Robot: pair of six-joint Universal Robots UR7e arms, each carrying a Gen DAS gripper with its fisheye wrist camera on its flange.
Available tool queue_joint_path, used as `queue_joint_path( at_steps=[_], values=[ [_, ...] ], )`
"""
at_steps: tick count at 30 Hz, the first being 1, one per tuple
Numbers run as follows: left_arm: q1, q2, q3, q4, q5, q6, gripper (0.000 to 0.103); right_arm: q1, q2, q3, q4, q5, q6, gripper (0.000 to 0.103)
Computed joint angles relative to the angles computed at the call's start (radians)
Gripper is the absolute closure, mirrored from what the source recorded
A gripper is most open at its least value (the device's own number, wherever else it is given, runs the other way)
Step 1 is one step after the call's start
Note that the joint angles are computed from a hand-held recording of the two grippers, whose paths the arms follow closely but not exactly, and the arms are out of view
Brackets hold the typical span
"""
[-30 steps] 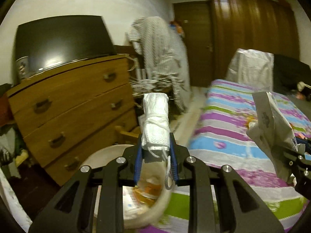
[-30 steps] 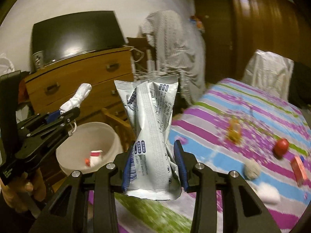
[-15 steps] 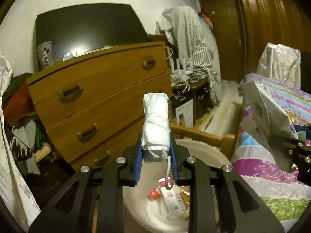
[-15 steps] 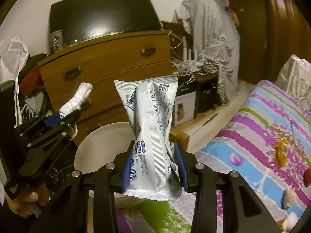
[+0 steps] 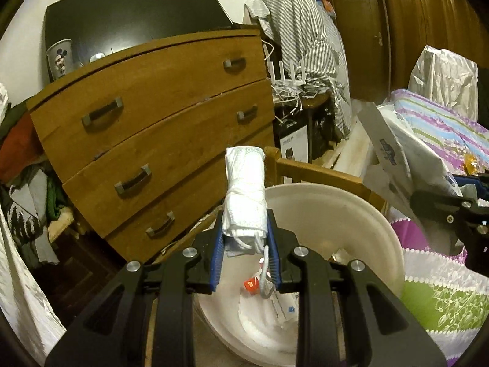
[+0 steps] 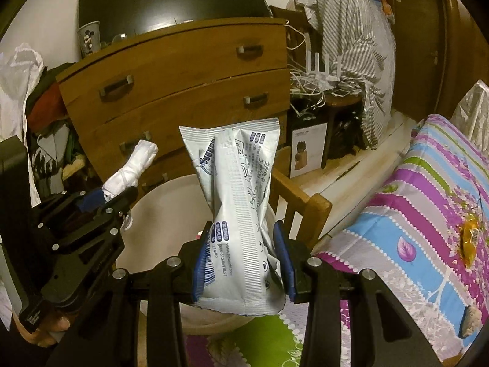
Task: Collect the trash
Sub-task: 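Open both tools to drop the glove and sachet into the bucket, then move both open tools back over the bed toward the remaining items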
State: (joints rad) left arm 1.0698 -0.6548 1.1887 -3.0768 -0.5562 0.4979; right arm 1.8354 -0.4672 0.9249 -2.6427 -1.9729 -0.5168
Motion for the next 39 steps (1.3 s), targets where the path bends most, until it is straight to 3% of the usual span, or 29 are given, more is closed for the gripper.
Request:
queue_joint_path(
  at_steps=[16, 18, 20, 22, 26, 33, 39],
  values=[
    [0.021, 0.009, -0.023, 0.057, -0.005, -0.034, 0.077, 0.007, 0.076, -0.114, 0.084, -0.008, -0.012, 0.060],
    [0.030, 0.011, -0.036, 0.082, -0.006, -0.060, 0.070, 0.008, 0.090, -0.136, 0.096, -0.018, -0.017, 0.043],
    [0.042, 0.003, -0.045, 0.147, -0.028, -0.111, 0.049, 0.006, 0.097, -0.144, 0.089, -0.021, -0.026, 0.041],
    [0.053, -0.012, -0.043, 0.196, -0.053, -0.175, 0.040, 0.002, 0.101, -0.154, 0.100, -0.019, -0.017, 0.041],
    [0.069, -0.029, -0.036, 0.227, -0.073, -0.238, 0.039, -0.003, 0.099, -0.148, 0.089, -0.016, -0.010, 0.041],
    [0.071, -0.031, -0.020, 0.215, -0.072, -0.227, 0.039, -0.006, 0.099, -0.136, 0.073, -0.027, -0.012, 0.041],
    [0.077, -0.069, 0.015, 0.229, -0.166, -0.249, 0.039, -0.010, 0.072, -0.079, 0.028, -0.031, -0.014, 0.041]
  ],
)
